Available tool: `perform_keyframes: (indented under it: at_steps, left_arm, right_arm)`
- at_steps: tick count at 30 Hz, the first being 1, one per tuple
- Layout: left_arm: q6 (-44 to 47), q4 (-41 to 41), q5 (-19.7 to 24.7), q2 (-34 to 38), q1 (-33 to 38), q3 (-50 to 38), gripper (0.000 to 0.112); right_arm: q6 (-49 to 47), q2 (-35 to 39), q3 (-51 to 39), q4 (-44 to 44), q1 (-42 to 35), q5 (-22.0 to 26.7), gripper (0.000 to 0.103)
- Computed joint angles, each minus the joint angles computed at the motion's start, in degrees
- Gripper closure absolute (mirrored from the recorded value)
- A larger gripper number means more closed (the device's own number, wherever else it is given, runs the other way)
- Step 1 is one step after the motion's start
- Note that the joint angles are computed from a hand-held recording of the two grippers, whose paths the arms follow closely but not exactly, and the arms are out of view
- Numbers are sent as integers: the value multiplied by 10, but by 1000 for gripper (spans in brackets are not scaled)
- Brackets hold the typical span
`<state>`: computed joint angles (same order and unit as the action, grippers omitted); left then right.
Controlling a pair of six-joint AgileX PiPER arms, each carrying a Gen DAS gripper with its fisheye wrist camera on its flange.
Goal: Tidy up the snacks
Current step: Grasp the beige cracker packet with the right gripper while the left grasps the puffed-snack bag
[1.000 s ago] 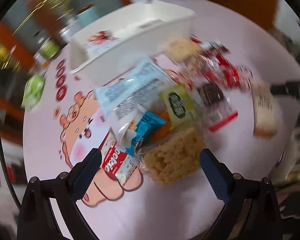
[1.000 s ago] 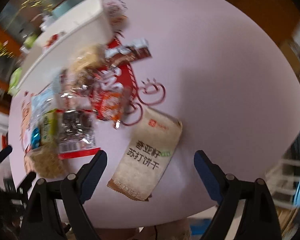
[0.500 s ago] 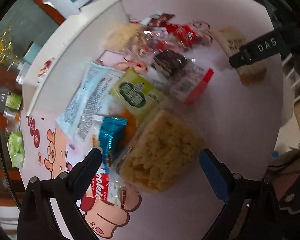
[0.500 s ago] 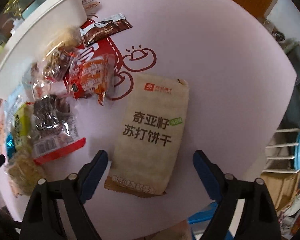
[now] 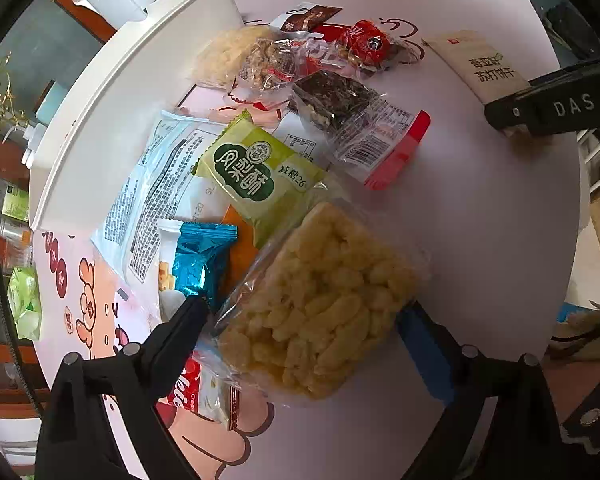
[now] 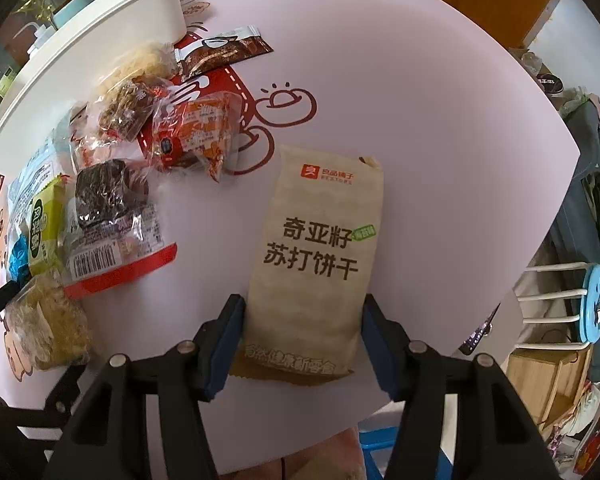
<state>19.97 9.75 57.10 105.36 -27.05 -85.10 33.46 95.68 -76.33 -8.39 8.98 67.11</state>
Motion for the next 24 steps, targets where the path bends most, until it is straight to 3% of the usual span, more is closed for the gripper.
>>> perform_keyframes:
  at_steps: [4, 7, 15, 24]
  left_arm:
    - [14, -23, 2, -7, 6, 3, 39]
    - [16, -43, 10, -7, 15, -3, 45]
    - [39, -139, 72, 4, 83, -48, 47]
    - [44, -169, 80, -28, 110, -80, 48]
  right_arm:
    - [5, -9, 12, 3, 4, -5, 45]
    - [-3, -15, 15, 13, -1, -7, 45]
    - [-6, -45, 35, 32, 11, -27, 45]
    - [-6, -64, -10, 20, 36, -21, 45]
